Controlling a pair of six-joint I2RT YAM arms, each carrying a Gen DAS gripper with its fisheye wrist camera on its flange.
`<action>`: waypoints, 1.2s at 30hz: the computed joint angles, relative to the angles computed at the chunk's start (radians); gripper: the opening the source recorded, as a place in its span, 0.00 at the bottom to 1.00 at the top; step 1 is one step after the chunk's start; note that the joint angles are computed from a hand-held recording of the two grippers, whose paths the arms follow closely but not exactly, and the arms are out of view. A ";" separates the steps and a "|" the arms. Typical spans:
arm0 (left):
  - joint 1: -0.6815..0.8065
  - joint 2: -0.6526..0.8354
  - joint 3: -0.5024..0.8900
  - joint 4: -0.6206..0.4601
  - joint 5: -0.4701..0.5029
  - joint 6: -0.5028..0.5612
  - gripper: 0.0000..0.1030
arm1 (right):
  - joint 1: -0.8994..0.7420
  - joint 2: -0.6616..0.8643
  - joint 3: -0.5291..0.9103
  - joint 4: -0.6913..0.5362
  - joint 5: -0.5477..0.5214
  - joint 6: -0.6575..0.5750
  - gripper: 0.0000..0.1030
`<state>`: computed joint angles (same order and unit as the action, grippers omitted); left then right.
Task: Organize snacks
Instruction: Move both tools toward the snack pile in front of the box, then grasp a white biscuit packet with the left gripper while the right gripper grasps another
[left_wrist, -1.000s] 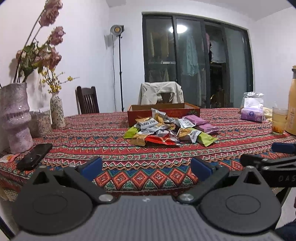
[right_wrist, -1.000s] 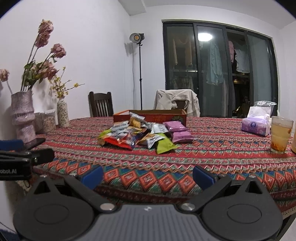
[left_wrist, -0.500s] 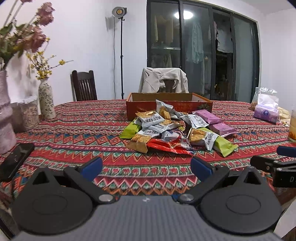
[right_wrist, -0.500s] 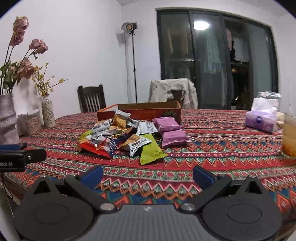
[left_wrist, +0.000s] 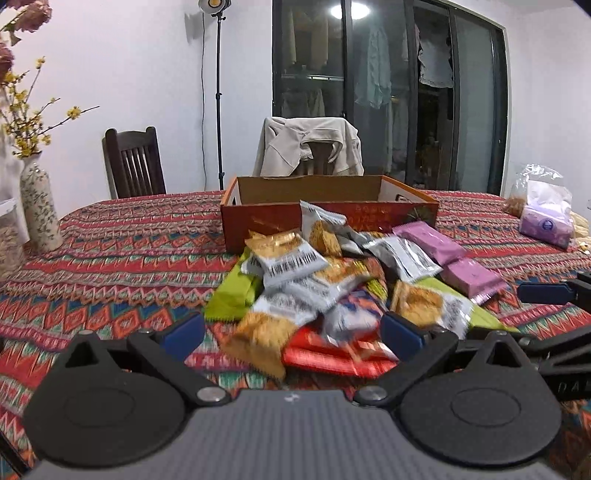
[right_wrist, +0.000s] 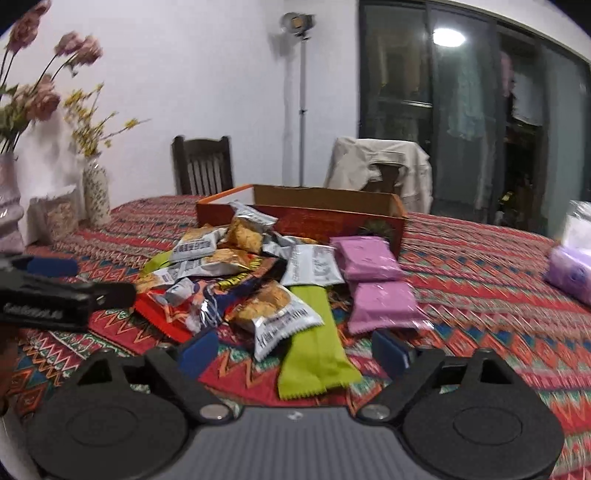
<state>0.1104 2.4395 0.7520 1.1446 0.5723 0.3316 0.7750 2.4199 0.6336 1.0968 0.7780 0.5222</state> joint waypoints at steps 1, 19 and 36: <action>-0.014 0.007 0.024 -0.009 -0.021 -0.004 1.00 | -0.020 -0.004 0.016 -0.010 -0.026 -0.040 0.82; -0.002 0.032 0.357 -0.498 0.074 0.103 0.76 | -0.264 0.011 0.243 -0.219 -0.361 -0.318 0.45; 0.031 0.062 0.388 -0.629 0.105 0.101 0.42 | -0.294 0.029 0.181 -0.117 -0.376 -0.304 0.57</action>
